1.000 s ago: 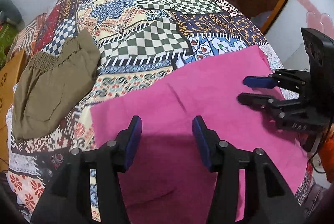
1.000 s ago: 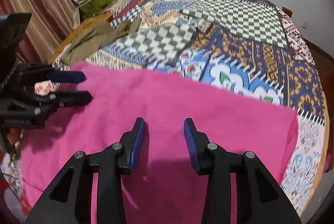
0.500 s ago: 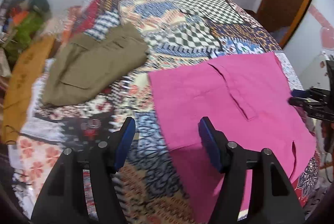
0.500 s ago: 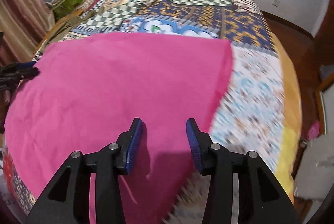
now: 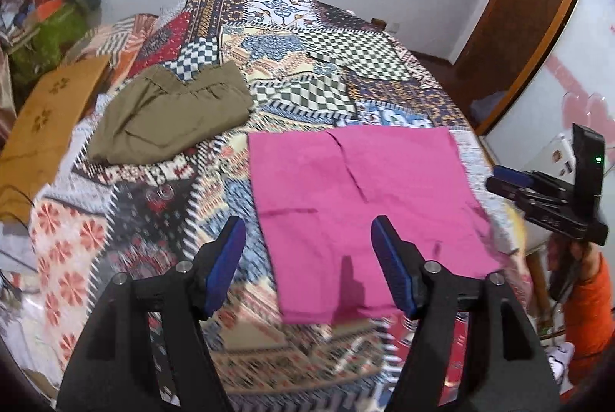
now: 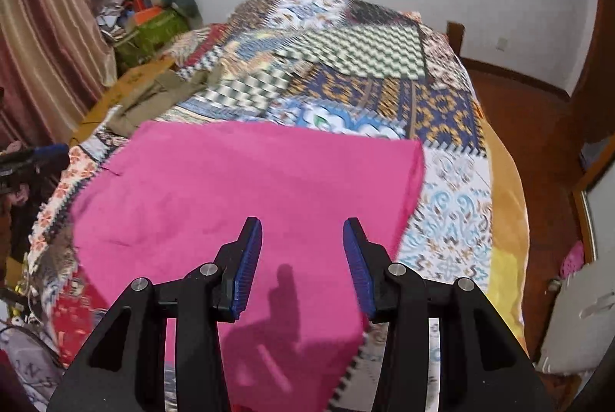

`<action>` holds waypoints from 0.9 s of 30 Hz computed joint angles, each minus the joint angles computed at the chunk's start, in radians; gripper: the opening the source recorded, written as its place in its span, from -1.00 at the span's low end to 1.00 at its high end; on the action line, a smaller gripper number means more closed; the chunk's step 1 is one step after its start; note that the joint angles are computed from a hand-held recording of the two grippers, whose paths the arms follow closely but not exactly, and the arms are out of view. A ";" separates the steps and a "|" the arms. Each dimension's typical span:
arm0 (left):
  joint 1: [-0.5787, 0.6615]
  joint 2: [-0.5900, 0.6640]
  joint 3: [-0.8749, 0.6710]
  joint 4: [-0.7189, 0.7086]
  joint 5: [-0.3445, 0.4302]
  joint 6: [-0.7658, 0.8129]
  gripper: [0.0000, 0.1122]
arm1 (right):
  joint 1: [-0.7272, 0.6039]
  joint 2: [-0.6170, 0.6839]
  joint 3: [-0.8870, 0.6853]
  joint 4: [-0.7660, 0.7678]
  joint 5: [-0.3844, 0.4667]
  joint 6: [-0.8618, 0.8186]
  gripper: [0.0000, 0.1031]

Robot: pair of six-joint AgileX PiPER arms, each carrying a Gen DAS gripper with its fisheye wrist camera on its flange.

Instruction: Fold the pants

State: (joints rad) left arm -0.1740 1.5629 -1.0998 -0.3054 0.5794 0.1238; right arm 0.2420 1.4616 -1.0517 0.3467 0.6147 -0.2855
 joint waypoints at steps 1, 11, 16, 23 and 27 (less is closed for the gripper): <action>-0.001 -0.017 0.023 -0.027 -0.001 0.009 0.22 | 0.017 -0.003 0.000 -0.006 -0.006 0.012 -0.22; 0.016 -0.046 0.149 -0.240 0.044 0.103 0.23 | 0.136 0.027 0.030 -0.031 -0.061 0.063 -0.22; 0.066 -0.014 0.184 -0.389 0.087 0.197 0.23 | 0.184 0.064 0.048 -0.105 -0.078 0.126 -0.22; 0.082 0.029 0.178 -0.483 0.122 0.256 0.25 | 0.183 0.055 0.083 -0.084 -0.107 0.110 -0.22; 0.092 0.070 0.160 -0.560 0.130 0.298 0.32 | 0.197 0.054 0.088 -0.115 -0.119 0.136 -0.22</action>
State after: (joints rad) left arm -0.0817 1.6331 -0.9401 -0.8653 0.7096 0.4217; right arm 0.4392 1.5156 -0.9639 0.2318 0.4955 -0.1491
